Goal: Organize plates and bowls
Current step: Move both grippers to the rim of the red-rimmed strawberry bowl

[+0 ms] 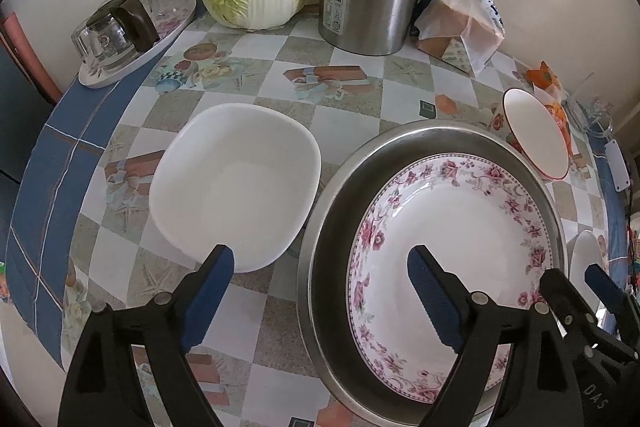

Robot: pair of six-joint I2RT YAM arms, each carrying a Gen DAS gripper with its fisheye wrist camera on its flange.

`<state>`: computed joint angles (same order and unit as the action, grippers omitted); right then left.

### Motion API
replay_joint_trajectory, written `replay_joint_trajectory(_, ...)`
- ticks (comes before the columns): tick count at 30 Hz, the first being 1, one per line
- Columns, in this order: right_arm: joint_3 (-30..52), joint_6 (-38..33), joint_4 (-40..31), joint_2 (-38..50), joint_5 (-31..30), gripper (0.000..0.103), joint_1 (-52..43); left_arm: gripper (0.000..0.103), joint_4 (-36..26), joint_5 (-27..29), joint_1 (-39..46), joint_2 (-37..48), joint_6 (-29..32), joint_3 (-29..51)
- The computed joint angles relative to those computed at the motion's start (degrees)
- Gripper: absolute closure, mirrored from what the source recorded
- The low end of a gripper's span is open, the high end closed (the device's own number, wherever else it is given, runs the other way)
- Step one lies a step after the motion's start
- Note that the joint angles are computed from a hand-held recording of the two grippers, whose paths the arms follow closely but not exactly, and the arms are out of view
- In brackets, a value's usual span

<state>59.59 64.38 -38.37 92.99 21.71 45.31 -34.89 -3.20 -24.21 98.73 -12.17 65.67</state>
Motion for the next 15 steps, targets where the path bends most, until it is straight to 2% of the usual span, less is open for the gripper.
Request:
replay_joint_trajectory(6,-1.15,1.23,-0.51,-2.57,0.75,0.011,0.32,0.014,0.0,-0.13,-0.64,-0.94,0.06,-0.37)
replay_joint_trajectory(8,-1.43,1.68,-0.76,-3.21,0.9,0.01,0.37,0.014,-0.01,-0.01,-0.85,-1.22,-0.01,-0.46)
replay_joint_trajectory(10,-2.1,2.02,-0.81,-4.26,1.11,0.004,0.34,0.014,0.07,0.41,-0.94,-1.46,-0.09,-0.57)
replay_joint_trajectory(15,-4.62,3.32,-0.21,-7.19,1.4,0.004,-0.07,0.014,-0.02,0.17,-1.36,-1.37,-0.28,-0.62)
